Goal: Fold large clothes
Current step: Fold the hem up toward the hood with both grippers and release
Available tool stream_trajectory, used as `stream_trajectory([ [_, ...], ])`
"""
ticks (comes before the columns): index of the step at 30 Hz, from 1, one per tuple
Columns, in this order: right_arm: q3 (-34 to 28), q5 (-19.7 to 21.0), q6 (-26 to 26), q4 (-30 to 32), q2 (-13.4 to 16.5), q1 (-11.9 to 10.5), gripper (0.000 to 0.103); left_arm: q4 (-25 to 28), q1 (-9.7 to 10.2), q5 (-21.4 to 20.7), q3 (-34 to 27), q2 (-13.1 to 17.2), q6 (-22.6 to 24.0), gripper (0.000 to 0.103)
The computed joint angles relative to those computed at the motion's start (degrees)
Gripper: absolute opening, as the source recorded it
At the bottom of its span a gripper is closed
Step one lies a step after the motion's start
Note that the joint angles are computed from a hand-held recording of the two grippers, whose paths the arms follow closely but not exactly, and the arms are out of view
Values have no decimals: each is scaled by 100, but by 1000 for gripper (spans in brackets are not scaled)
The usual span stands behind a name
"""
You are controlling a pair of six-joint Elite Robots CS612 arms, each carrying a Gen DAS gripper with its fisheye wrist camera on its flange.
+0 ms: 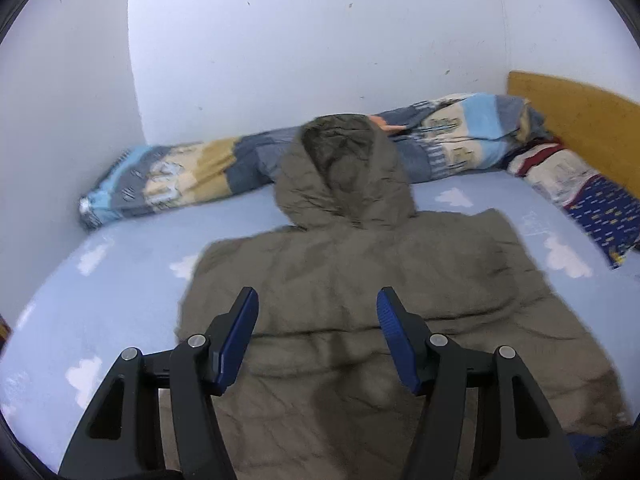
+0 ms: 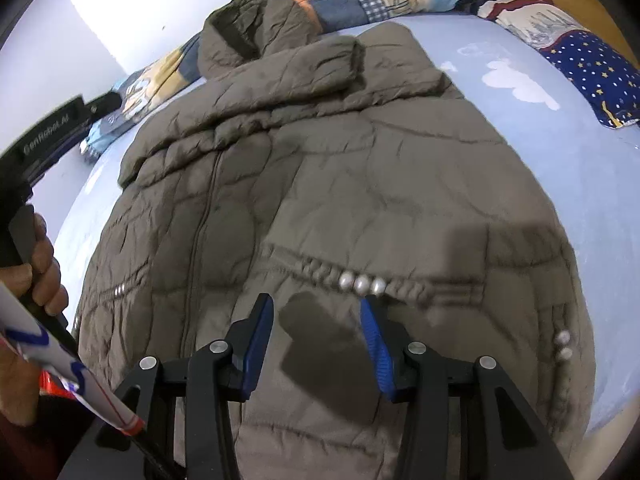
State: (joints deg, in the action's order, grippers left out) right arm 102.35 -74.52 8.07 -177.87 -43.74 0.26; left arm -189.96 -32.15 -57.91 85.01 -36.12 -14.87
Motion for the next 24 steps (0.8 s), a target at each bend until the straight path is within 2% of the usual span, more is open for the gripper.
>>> stream_trajectory([
  [4, -81, -90, 146, -91, 32, -3, 49, 156, 115, -202, -16, -33, -350, 61],
  [10, -301, -232, 92, 134, 44, 44, 49, 41, 169, -132, 26, -72, -363, 62],
  [14, -375, -264, 21, 33, -33, 54, 49, 85, 197, -88, 14, -84, -417, 62],
  [20, -727, -248, -216, 358, -94, 88, 49, 277, 245, -115, -107, -44, -498, 63],
  [24, -1159, 61, -307, 706, -59, 89, 49, 561, 310, -274, -219, -9, -538, 63],
])
